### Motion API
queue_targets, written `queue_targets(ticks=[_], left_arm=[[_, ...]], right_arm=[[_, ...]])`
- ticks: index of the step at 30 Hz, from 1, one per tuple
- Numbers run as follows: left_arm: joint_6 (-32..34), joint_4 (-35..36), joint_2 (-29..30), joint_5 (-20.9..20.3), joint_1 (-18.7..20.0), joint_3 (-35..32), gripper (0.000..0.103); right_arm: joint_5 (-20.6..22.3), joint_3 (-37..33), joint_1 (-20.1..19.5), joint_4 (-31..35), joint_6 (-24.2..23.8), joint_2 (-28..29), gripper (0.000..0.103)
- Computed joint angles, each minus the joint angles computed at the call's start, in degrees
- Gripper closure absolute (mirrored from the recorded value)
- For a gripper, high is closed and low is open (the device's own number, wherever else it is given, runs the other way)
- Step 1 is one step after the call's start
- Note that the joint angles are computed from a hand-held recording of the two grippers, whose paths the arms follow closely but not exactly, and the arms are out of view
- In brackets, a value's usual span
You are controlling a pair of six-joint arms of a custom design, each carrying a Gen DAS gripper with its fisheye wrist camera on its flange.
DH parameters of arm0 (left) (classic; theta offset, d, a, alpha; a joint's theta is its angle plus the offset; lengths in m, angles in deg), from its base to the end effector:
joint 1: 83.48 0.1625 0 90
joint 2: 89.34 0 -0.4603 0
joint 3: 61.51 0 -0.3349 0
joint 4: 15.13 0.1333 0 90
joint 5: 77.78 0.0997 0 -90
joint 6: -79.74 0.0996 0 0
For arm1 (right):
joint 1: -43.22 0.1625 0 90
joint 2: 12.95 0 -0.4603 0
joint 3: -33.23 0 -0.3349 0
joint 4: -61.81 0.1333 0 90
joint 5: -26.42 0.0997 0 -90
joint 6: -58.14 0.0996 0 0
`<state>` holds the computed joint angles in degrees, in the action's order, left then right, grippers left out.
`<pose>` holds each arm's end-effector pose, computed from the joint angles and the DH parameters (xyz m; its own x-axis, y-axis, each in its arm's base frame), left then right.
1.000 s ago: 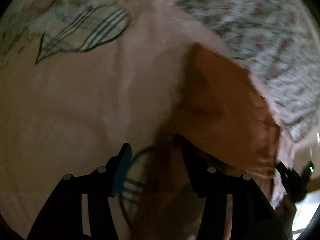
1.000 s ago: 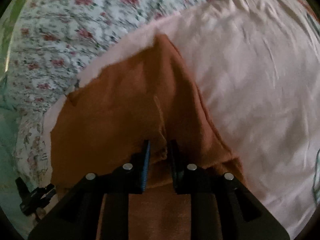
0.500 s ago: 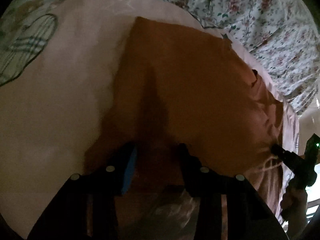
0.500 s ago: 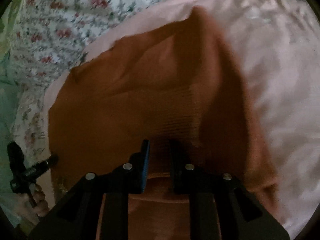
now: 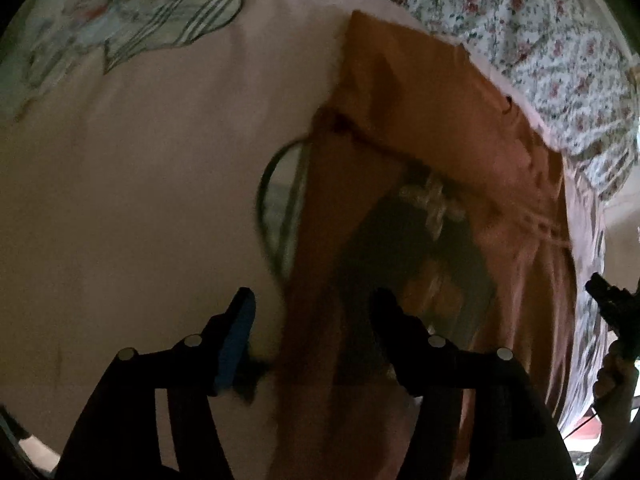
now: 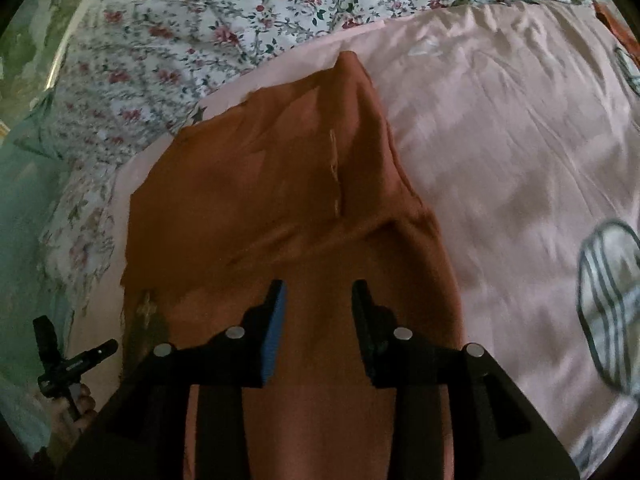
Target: Fold small clothes
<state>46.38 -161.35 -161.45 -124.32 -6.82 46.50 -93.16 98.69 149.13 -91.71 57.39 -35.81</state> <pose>0.0738 -0.5635 0.3710 -0.7549 -0.5560 -0.3478 -0.2380 0.7264 -0.6448 0.2988 -0.7412 0.0693 -0.8812 -0.0806 0.4657 -0.2676 0.8973 -0.3510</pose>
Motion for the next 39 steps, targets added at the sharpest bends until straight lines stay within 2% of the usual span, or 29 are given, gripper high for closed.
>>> queue_targets(ticks=[2,6,11,14,17,21,26,29,30,31,32,34,39], left_arm=[[-0.2,0.24,-2.06,-2.25,0.29,2.93,0.038],[1.13,-3.52,-4.29,-10.29,1.73,8.54,0.034],[3.95,-9.29,-5.83,-14.44,-0.07,14.99,0.032],[5.36,-11.52,-6.66,-16.86,-0.37,17.39,0.033],[6.65,-13.98,-6.11,-17.44,-0.26,18.25,0.033],[7.06,-17.88,-5.57,-20.24,1.16,19.09,0.034],[9.52,-16.75,-5.22,-21.21,1.59,18.17,0.038],[10.37,-15.81,-4.88,-20.69,1.39,17.58,0.053],[10.53,-15.08,-5.04,-20.27,1.24,17.58,0.07],[10.49,-14.43,-5.22,-20.28,1.32,17.62,0.088],[10.39,-14.08,-5.4,-21.32,1.76,17.7,0.095],[10.26,-14.85,-5.67,-21.88,1.84,18.45,0.097],[9.73,-17.53,-7.28,-18.98,-0.7,20.31,0.098]], right_arm=[[0.54,5.37,0.05,-2.42,0.48,-2.55,0.058],[-0.77,15.28,0.16,-6.28,1.3,-7.09,0.054],[-2.79,26.32,-0.53,-10.58,4.79,-12.47,0.054],[-1.74,32.15,-1.56,-13.0,7.17,-15.47,0.054],[0.88,36.74,-2.52,-15.07,8.65,-17.49,0.054],[8.26,39.56,-4.29,-15.04,9.09,-17.83,0.051],[10.85,42.23,-4.81,-20.8,9.1,-17.42,0.051],[10.84,41.81,-4.85,-20.44,7.85,-16.86,0.054],[10.38,41.5,-4.72,-19.59,7.5,-16.82,0.058],[9.09,40.64,-4.35,-17.35,7.28,-16.64,0.079],[8.65,39.96,-4.33,-14.72,7.6,-16.75,0.096],[10.18,40.13,-4.56,-13.66,7.3,-17.42,0.096],[14.42,39.74,-4.25,-14.83,6.84,-18.17,0.096]])
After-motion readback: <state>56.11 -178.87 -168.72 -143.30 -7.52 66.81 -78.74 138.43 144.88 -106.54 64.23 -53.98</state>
